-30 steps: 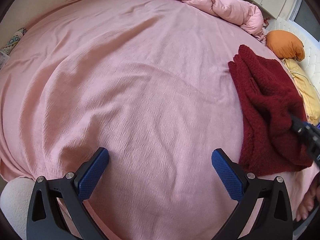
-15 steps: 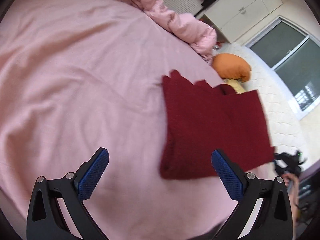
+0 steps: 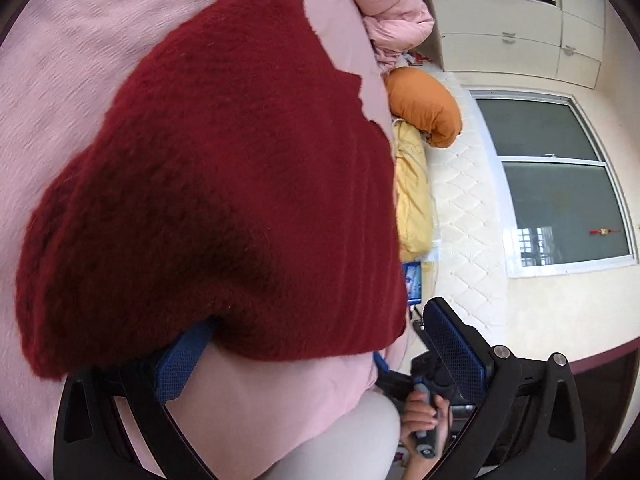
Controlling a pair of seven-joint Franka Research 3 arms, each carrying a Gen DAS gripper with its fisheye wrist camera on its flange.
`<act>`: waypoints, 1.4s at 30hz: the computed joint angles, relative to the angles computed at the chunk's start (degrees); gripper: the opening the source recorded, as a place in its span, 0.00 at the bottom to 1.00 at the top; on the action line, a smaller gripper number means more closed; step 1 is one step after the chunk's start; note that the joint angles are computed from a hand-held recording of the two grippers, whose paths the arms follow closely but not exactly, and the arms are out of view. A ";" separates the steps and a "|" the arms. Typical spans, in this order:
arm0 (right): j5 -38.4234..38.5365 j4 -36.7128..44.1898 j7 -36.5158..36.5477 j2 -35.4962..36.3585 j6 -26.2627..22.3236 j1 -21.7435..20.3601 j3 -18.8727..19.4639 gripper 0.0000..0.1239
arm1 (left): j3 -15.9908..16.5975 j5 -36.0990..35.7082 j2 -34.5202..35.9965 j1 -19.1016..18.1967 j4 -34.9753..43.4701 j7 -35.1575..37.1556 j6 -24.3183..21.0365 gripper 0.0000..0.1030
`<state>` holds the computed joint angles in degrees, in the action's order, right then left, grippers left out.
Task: Fold clothes
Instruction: 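Lift the cardigan with the right gripper and shake it open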
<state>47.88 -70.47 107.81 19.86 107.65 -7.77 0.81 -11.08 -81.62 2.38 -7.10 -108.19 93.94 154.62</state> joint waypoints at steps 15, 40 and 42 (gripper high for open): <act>6.87 -2.85 1.28 2.54 12.73 0.03 2.55 0.72 | -1.80 6.69 4.68 -2.17 3.31 -6.82 6.99 1.00; 22.16 -10.22 -20.87 -6.07 3.69 -0.03 5.01 0.22 | -1.17 2.70 -9.60 3.12 -3.81 5.40 10.25 0.25; 23.26 -13.63 -21.83 -8.87 0.30 0.96 4.21 0.22 | 0.36 8.24 -15.49 3.11 -10.59 -0.47 8.58 0.25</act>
